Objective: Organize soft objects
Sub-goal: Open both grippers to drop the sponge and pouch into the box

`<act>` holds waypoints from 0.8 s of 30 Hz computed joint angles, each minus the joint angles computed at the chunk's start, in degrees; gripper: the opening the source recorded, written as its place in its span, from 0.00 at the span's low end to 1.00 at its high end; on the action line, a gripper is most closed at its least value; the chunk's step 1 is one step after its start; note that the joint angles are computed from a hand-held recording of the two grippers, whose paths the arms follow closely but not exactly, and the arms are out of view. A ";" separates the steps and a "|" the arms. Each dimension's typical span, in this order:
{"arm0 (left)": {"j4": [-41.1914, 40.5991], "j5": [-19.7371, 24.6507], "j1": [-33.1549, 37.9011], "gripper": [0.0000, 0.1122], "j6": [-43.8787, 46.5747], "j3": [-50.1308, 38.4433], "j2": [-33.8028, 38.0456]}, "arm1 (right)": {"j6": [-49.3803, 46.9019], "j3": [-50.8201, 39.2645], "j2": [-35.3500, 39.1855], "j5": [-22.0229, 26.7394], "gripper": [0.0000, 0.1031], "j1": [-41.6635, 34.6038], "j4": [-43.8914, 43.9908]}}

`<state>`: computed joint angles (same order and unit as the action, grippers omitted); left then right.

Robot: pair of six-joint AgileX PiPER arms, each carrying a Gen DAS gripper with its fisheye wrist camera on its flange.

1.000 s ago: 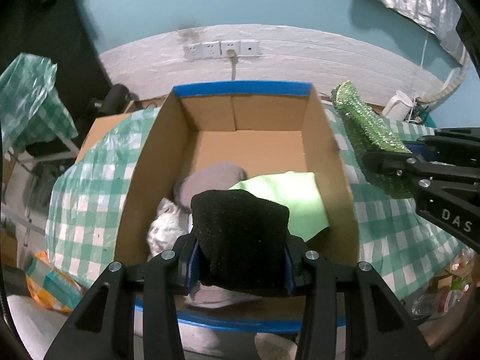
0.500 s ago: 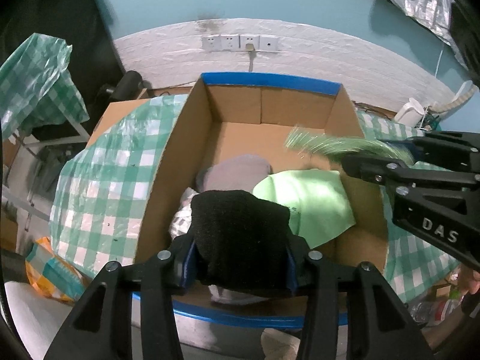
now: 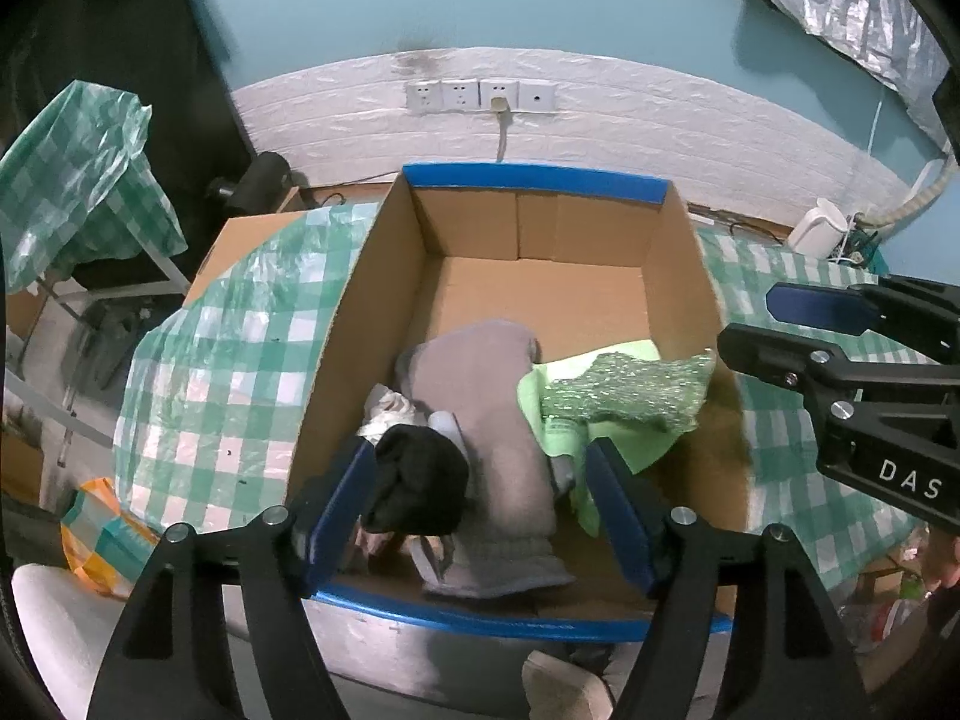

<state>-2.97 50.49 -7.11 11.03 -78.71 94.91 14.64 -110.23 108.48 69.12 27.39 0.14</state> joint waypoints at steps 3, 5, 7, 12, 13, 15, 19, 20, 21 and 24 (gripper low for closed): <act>-0.45 0.52 -0.58 0.66 0.38 0.19 -1.12 | 0.30 1.71 -2.03 -0.30 0.44 -0.41 0.08; -0.55 1.06 -1.29 0.66 0.35 0.41 -1.90 | 0.53 2.94 -3.45 -0.72 0.44 -0.54 -0.08; -0.98 1.28 -1.77 0.66 0.72 0.56 -2.56 | 0.79 4.03 -4.98 -1.05 0.44 -0.81 -0.20; -2.01 1.37 -2.78 0.69 1.04 0.49 -4.31 | 1.81 6.48 -8.42 -1.58 0.50 -1.24 -1.66; -2.30 1.29 -2.91 0.72 0.87 0.46 -4.59 | 1.97 7.01 -9.11 -1.60 0.50 -1.34 -2.10; -2.19 0.90 -3.36 0.72 0.05 0.69 -5.08 | 2.21 8.40 -10.66 -1.79 0.50 -1.69 -2.46; -0.50 -0.06 -5.20 0.72 -1.22 1.44 -5.86 | 2.33 10.74 -13.44 -2.22 0.52 -2.57 -2.47; 0.55 -0.34 -5.85 0.72 -2.03 1.68 -6.03 | 2.43 11.46 -14.29 -2.39 0.53 -2.66 -2.78; 1.27 -0.50 -6.33 0.72 -2.69 1.91 -6.26 | 2.56 11.95 -14.88 -2.52 0.53 -2.63 -3.16; 2.51 -1.10 -7.39 0.72 -3.58 2.43 -6.81 | 3.08 13.39 -16.57 -2.88 0.56 -2.51 -4.26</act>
<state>-0.46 49.40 -14.50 7.45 -76.28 88.09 17.72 -96.83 91.91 66.24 24.88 -4.12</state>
